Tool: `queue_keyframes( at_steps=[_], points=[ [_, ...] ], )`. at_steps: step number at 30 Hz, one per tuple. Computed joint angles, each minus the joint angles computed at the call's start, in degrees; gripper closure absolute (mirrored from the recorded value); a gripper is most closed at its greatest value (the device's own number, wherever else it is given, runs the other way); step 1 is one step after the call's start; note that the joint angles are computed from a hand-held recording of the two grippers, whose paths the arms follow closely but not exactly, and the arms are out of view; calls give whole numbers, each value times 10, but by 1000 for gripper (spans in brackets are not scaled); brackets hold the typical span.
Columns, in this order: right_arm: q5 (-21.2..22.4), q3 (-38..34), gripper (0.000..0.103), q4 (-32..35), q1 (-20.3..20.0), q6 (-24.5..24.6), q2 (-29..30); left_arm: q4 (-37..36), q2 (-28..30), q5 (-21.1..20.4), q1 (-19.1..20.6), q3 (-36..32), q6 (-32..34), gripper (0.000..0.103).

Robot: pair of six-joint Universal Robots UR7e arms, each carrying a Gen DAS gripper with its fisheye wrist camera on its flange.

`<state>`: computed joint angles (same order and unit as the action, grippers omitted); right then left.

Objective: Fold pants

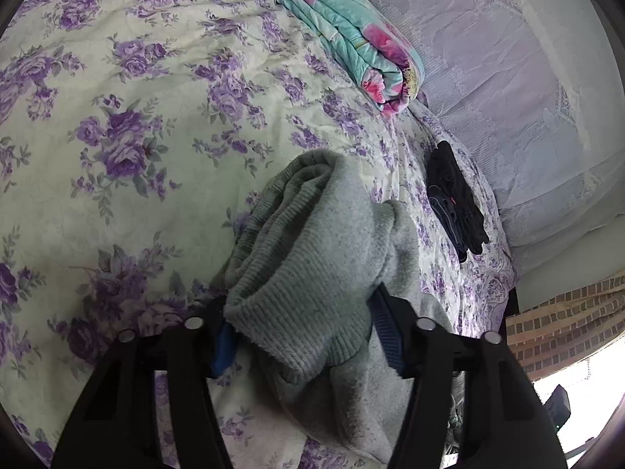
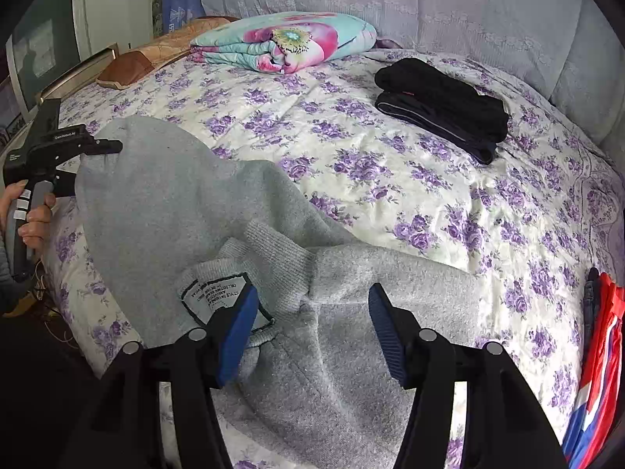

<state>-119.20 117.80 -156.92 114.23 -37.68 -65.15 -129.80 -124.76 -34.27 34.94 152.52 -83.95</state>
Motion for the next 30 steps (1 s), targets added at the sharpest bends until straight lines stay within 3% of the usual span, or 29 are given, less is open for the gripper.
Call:
queue_keyframes(
  at_steps=[3,6,11,14,16,19,20,23,27,30],
  points=[
    [-29,-10,36,42,-7,26,17,73,-3,13,-22,-18,-31,69],
    [-18,-20,31,68,-21,56,22,184,22,29,-50,-59,-75,71],
    [-3,-17,29,58,-23,53,16,266,56,40,-83,-108,-104,71],
    [51,-2,29,17,-21,25,-12,297,81,47,-101,-135,-104,71],
    [64,-4,29,13,-24,32,-13,318,103,49,-110,-153,-105,71],
    [1,-23,26,67,-31,65,33,339,137,50,-122,-178,-99,72],
    [1,-20,20,57,-33,59,39,342,151,51,-125,-188,-92,72],
    [12,-23,18,53,-35,65,40,317,200,55,-131,-213,-40,72],
    [66,-22,19,72,-54,94,-4,230,274,58,-129,-240,69,73],
    [66,-11,19,59,-73,113,-40,142,329,47,-119,-255,153,73]
  ],
)
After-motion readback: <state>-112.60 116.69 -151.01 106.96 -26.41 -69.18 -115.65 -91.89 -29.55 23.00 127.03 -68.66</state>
